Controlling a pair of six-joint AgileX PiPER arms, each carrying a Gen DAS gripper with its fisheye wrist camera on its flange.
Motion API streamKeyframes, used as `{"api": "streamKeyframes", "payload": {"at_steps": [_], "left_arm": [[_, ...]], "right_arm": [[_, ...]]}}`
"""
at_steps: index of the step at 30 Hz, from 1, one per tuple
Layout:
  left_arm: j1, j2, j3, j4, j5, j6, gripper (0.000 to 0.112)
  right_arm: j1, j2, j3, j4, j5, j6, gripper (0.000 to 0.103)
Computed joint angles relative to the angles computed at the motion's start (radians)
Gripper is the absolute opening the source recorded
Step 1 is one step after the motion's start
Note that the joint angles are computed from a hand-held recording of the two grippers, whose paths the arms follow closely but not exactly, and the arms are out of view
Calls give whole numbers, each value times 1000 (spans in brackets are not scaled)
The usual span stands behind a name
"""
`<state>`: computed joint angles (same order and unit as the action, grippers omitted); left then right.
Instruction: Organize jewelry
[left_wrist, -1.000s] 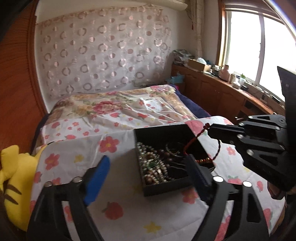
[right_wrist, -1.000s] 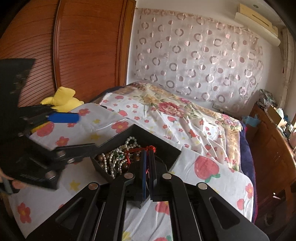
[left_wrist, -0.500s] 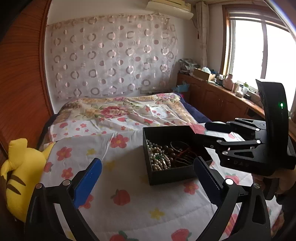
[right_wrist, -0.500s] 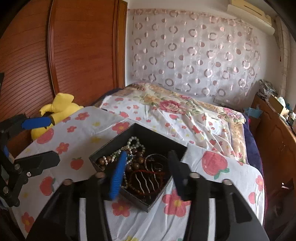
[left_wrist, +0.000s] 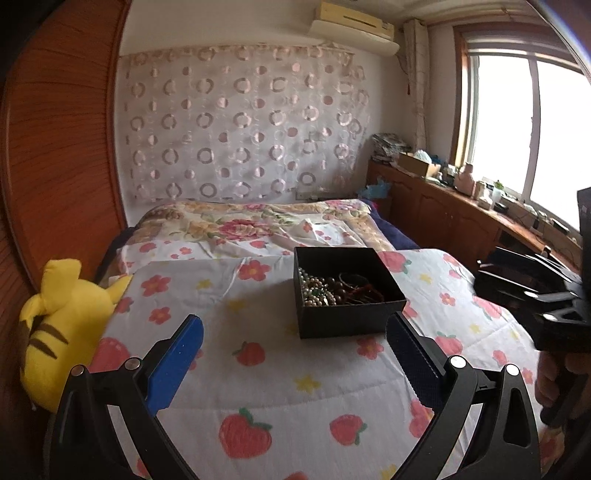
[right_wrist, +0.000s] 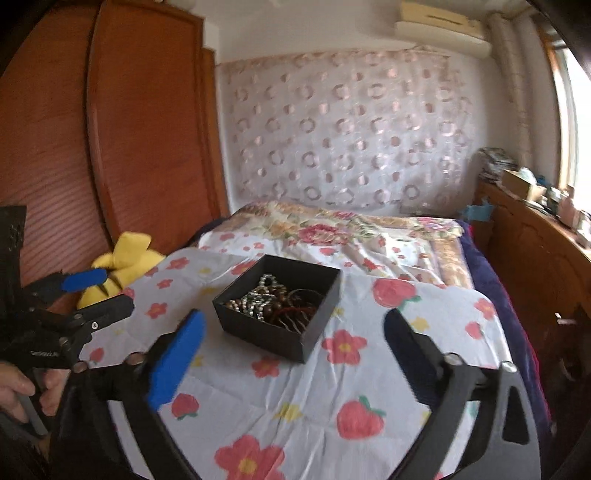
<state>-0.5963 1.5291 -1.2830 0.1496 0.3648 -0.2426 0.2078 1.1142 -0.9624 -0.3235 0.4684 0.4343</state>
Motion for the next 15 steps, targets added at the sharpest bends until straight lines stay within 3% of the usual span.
{"api": "streamKeyframes", "payload": {"at_steps": [6, 9, 12, 15], "left_arm": [[-38, -92, 80, 205, 0, -213, 96], [-53, -139, 120, 231, 2, -255, 96], [-75, -175, 154, 285, 12, -315, 96], [-89, -199, 176, 304, 18, -340, 96]], "right_arm": [[174, -134, 62, -351, 190, 397, 101], [243, -196, 96, -431, 271, 520, 101], [386, -243, 134, -570, 413, 717, 101], [445, -286, 163, -603, 463, 784, 101]]}}
